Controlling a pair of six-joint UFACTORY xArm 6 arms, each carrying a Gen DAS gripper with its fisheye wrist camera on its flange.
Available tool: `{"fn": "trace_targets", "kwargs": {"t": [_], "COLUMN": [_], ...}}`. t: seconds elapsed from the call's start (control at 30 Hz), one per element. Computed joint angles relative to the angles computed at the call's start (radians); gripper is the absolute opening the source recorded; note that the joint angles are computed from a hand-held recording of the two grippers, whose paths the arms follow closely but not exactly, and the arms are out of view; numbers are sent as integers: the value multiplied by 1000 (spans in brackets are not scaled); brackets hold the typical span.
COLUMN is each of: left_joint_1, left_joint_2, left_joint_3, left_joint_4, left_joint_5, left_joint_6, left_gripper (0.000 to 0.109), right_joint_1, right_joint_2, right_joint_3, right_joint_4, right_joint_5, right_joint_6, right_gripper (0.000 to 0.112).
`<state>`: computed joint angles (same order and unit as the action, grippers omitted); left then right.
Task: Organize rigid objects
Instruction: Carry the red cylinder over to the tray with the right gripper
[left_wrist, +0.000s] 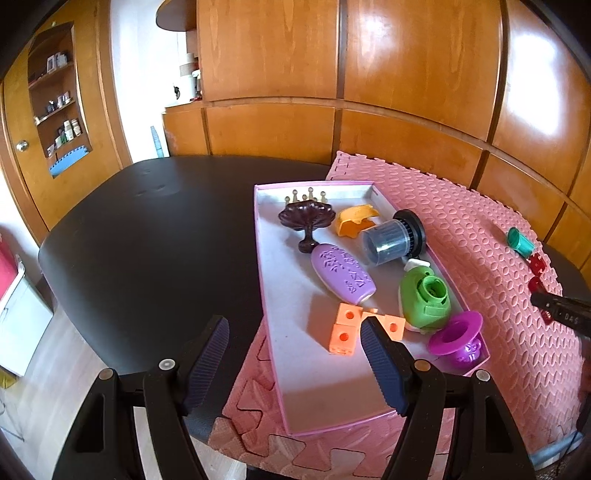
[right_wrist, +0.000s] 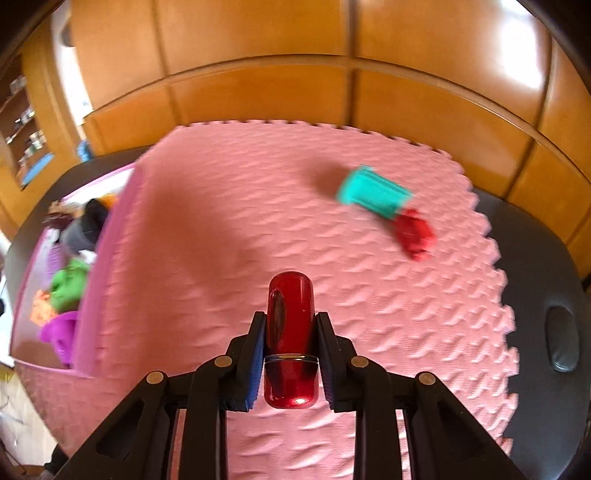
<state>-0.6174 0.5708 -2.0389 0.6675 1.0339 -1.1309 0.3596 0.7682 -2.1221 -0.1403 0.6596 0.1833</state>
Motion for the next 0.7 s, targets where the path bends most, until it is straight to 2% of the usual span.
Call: {"fn": "trace_targets", "kwargs": {"t": [0.17, 0.43, 0.6, 0.7], "left_joint_1": [9, 28, 43, 48], "left_joint_2": [-53, -124, -154, -162], "left_joint_3": [84, 194, 237, 248], "left_joint_4": [11, 30, 38, 41], "left_joint_5": [-19, -30, -27, -23], "left_joint_6": [-42, -106, -138, -154], "left_gripper": [74, 74, 74, 74], "right_joint_1": [37, 58, 69, 83], "right_joint_2": [57, 102, 95, 110], "right_joint_3": [-78, -117, -142, -210], "right_joint_4": [4, -1, 6, 80], "right_joint_5": [49, 87, 55, 48], "right_joint_6": [2, 11, 15, -35], "right_gripper": [25, 25, 25, 25]}}
